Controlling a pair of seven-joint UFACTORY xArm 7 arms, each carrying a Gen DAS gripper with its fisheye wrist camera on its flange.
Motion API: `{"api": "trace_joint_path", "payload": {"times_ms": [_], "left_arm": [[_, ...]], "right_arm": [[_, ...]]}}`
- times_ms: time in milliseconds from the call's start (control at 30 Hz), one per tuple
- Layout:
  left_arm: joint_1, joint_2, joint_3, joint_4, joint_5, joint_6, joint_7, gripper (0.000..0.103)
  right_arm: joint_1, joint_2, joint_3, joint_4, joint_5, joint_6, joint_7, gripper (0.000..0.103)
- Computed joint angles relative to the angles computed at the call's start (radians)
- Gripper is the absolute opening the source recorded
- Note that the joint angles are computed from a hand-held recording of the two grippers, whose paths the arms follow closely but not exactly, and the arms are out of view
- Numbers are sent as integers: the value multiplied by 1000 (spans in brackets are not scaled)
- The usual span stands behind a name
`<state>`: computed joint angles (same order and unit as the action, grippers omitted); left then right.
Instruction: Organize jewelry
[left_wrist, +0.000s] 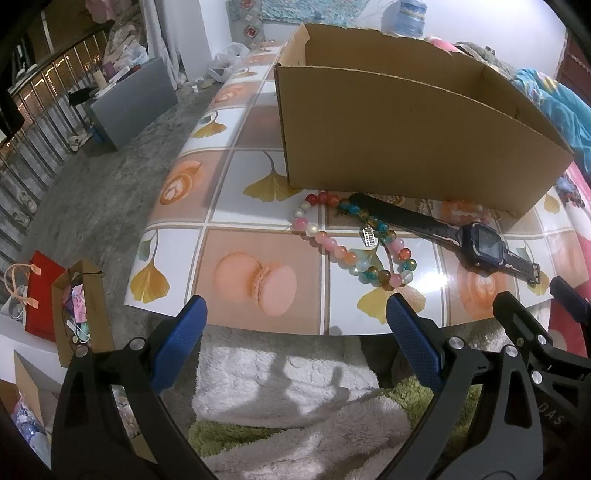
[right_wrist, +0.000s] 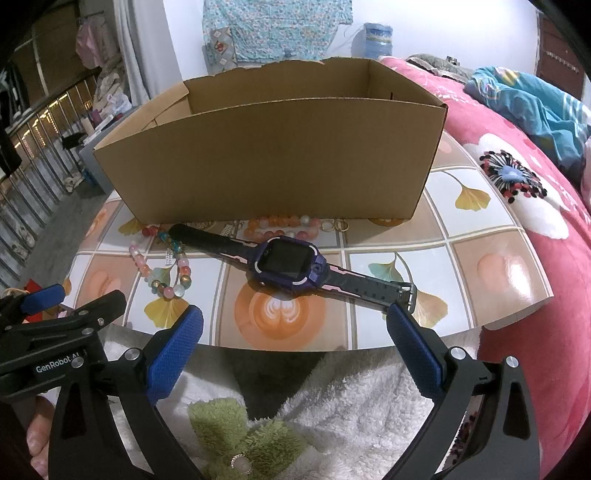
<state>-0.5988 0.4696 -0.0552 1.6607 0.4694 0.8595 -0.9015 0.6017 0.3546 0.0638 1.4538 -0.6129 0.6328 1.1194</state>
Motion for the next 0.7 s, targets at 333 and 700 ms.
{"api": "trace_joint_path", "payload": {"times_ms": [333, 700], "left_arm": [[2, -11, 0, -24, 7, -11, -10, 94], [-2, -25, -6, -28, 15, 3, -20, 94]], "right_arm": [[-2, -1, 0, 0, 5, -1, -4, 97], [0, 0, -1, -1, 2, -1, 1, 97]]}}
